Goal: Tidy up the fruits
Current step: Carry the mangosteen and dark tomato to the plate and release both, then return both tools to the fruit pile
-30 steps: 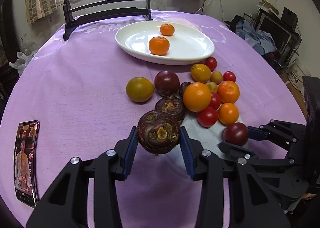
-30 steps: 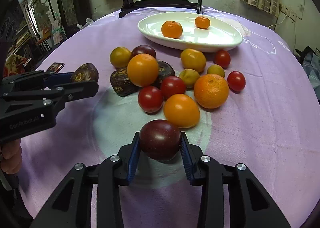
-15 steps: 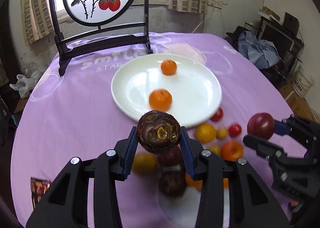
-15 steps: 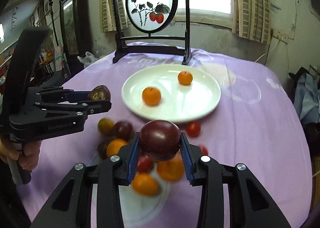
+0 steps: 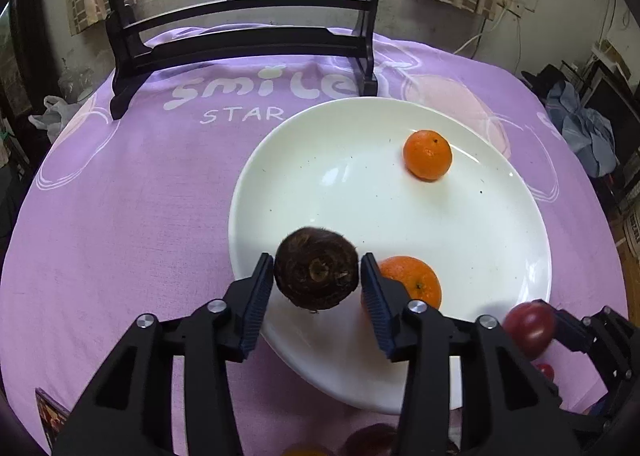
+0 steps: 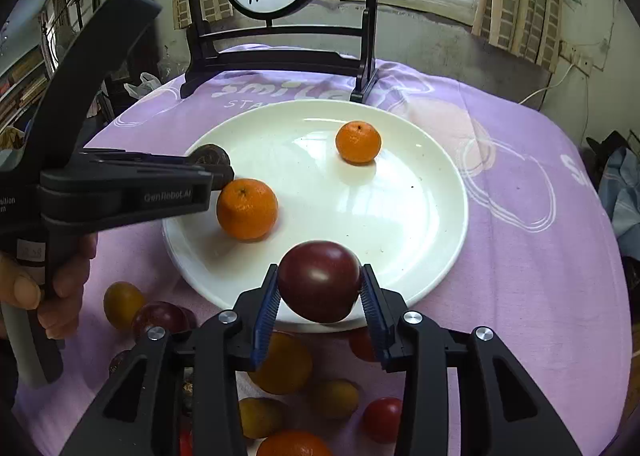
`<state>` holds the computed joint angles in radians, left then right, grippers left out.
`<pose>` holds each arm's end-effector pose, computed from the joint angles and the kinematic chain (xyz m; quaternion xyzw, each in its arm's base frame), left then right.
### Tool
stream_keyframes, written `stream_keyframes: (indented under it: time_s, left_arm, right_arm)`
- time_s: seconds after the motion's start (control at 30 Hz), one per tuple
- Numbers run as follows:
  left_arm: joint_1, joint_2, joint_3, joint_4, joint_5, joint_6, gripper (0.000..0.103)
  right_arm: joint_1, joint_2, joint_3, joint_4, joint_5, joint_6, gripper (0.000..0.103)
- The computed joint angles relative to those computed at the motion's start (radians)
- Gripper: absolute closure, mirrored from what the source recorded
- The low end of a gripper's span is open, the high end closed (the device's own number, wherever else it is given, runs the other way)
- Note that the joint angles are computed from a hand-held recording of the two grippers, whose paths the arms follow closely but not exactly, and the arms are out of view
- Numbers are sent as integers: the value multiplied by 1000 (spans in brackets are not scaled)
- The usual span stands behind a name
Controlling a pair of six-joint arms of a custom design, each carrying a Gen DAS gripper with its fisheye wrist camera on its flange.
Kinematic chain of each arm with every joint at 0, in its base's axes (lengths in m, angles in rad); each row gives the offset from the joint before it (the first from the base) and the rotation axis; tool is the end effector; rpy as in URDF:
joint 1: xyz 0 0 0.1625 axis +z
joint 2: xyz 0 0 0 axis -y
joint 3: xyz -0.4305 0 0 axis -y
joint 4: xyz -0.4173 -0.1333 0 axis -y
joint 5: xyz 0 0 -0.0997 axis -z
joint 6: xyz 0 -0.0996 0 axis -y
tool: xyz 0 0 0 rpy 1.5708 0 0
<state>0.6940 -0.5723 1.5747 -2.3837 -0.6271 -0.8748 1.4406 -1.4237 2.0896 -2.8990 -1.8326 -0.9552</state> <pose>-0.3808 -0.5952 -0.0322 0.0439 0.8867 -0.2936 0.3545 0.0379 -0.5385 0.3160 0.3370 -0.8759 0.2123 0.2722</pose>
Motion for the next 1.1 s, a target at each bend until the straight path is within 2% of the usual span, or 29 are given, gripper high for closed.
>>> stream_keyframes:
  time_s: [0.03, 0.1, 0.2, 0.37, 0.43, 0.67, 0.83, 0.97, 1.1]
  left_arm:
    - [-4, -1, 5, -10, 6, -3, 41]
    - [-17, -10, 22, -25, 15, -16, 32]
    - [-47, -25, 54, -47, 22, -30, 30]
    - [-116, -53, 124, -52, 29, -90, 21]
    - [-148, -63, 157, -44, 33, -114, 17]
    - [-232, -101, 270, -47, -12, -199, 14]
    - [-285, -122, 334, -14, -8, -260, 8]
    - [-303, -137, 375, -6, -18, -307, 7]
    - [-308, -151, 405, 9, -15, -354, 7]
  right_arm:
    - [-2, -7, 5, -1, 7, -4, 61]
    - [-8, -26, 13, 6, 26, -6, 58]
    - [-21, -66, 30, 26, 46, -5, 57]
    - [-57, -161, 85, 61, 85, -28, 55]
    - [-73, -204, 114, 65, 98, -43, 51]
    - [-145, -369, 232, 85, 151, -121, 39]
    - [-188, -459, 297, 133, 177, -178, 37]
    - [-210, -495, 341, 151, 165, -208, 37]
    - [-211, -487, 363, 141, 133, -217, 37]
